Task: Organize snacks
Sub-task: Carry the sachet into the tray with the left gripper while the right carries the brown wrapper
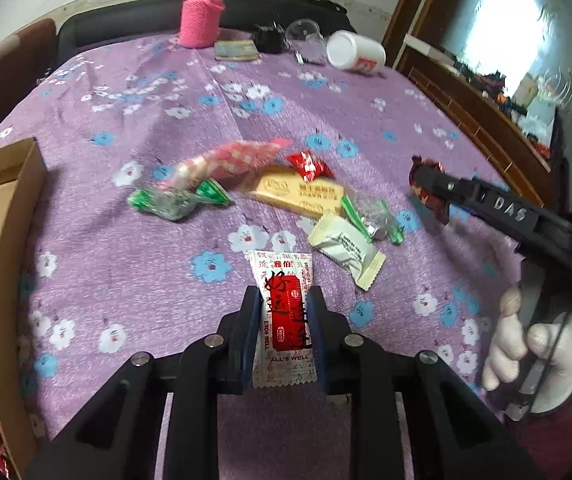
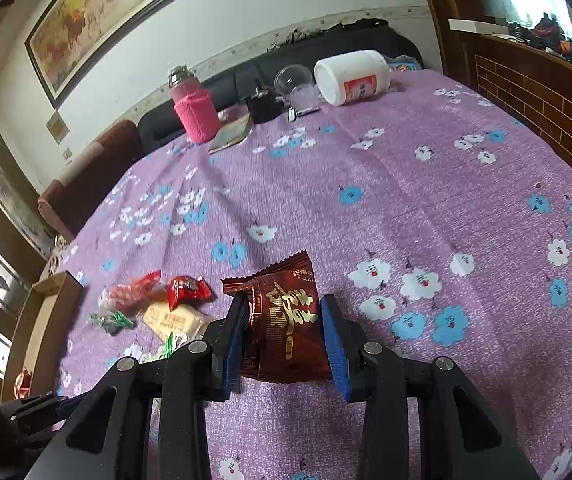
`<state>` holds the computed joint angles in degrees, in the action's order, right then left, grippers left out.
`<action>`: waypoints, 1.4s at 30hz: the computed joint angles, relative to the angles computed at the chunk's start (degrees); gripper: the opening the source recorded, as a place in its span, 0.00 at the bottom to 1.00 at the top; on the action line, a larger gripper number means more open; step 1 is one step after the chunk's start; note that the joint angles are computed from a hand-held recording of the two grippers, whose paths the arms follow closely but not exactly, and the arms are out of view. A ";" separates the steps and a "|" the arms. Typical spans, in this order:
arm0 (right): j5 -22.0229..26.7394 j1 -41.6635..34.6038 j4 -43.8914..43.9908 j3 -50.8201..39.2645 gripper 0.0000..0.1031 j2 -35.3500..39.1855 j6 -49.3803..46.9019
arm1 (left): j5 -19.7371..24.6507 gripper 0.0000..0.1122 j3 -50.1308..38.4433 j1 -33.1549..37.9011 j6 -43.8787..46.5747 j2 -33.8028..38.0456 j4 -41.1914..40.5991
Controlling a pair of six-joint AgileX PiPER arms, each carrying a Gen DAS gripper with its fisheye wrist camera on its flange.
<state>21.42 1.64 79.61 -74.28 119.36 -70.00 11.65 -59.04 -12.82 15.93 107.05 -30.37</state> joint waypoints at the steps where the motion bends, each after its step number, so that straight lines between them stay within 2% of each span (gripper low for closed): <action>1: -0.06 -0.03 0.50 0.15 0.38 -0.09 -0.44 | -0.06 0.20 0.54 0.52 3.09 -0.72 -3.28; 5: 0.15 0.03 5.16 1.32 0.38 -0.82 -5.38 | 1.01 0.20 4.88 5.04 21.19 -6.27 -21.79; 9: 0.31 0.84 10.01 3.88 0.38 -4.14 -10.05 | 4.32 0.20 9.12 12.34 31.08 -12.88 -30.08; 13: 1.38 3.96 8.78 6.63 0.38 -9.21 -8.84 | 8.77 0.20 11.28 23.60 35.15 -18.07 -30.59; 19: 4.65 14.25 -4.94 2.24 0.39 -10.55 5.90 | 12.04 0.20 9.55 38.82 37.57 -18.64 -26.45; 24: 7.94 23.99 -17.48 -7.99 0.39 -4.88 20.41 | 14.20 0.20 5.92 46.94 40.88 -12.91 -26.77; 29: 11.01 32.59 -31.38 -21.76 0.39 3.94 36.24 | 15.06 0.20 2.86 50.09 41.03 -8.43 -24.79; 36: 20.53 39.71 -47.01 -45.30 0.39 19.30 54.91 | 15.84 0.21 -0.58 51.51 36.95 -3.68 -20.82; 42: 28.67 42.41 -55.21 -63.60 0.41 29.97 63.48 | 18.71 0.24 -1.34 54.01 38.53 -2.04 -23.29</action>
